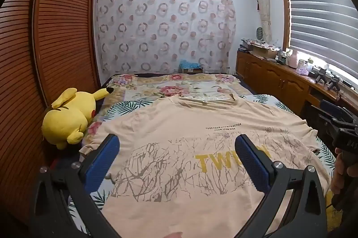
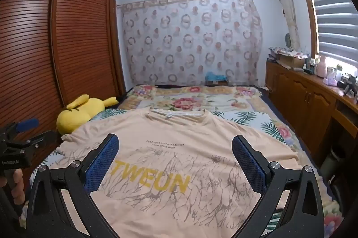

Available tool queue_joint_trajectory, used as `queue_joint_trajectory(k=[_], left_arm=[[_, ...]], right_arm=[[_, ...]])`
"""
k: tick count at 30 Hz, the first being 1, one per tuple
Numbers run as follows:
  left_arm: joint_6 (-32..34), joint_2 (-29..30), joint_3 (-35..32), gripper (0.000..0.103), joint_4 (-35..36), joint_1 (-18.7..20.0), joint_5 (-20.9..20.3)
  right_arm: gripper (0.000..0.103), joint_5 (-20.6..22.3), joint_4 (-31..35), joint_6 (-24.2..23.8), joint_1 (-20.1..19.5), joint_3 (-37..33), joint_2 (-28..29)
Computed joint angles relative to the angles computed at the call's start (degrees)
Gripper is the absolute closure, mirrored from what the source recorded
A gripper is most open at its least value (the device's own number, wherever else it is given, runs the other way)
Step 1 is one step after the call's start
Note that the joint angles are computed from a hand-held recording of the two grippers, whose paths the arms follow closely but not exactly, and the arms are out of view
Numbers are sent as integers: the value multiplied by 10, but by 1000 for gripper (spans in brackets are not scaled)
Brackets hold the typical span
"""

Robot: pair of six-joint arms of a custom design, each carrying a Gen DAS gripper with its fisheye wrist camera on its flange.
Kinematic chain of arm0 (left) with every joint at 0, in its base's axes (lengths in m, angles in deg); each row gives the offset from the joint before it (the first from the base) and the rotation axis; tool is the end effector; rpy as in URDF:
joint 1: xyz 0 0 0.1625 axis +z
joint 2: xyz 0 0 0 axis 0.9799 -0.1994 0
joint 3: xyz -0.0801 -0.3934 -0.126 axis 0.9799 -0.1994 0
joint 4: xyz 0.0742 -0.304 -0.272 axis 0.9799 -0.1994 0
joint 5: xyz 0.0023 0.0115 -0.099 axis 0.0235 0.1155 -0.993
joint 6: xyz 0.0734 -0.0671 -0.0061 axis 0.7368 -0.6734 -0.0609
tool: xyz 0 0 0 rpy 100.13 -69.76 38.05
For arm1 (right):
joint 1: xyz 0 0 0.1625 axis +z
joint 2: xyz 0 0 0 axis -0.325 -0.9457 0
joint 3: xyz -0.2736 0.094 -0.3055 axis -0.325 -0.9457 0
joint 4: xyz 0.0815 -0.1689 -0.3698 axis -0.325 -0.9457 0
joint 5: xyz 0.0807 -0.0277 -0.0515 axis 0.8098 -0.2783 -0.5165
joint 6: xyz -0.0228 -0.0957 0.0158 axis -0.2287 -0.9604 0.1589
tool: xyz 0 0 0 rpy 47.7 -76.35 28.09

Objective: Fold small clothes

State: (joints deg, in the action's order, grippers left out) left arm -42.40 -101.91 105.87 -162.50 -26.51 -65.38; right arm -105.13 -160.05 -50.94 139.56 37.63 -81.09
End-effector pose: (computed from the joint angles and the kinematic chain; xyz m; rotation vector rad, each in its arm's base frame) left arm -0.0769 -0.4484 0.3518 0.4456 2.0297 -1.3204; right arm 0.4011 -0.5018 0.0711 0.9687 -2.2451 1.2584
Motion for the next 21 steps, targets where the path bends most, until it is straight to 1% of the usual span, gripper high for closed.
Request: queue_joint_trajectory(k=[5,11,12,21], left_arm=[[-8,-4,2,0,2,0,-3],[-8,-17,13,0,7,-8,6],[-10,-10,0,0,14,-2,2],[-9,-19,-1,0,24,-2,4]], right_arm=[[0,-2,-2,-6,1,-1,1],[0,-2,-2,-5,1,-1,1],[0,-3,-2,-5,2,-1,1],[0,-3,-1,-4,2,-1,1]])
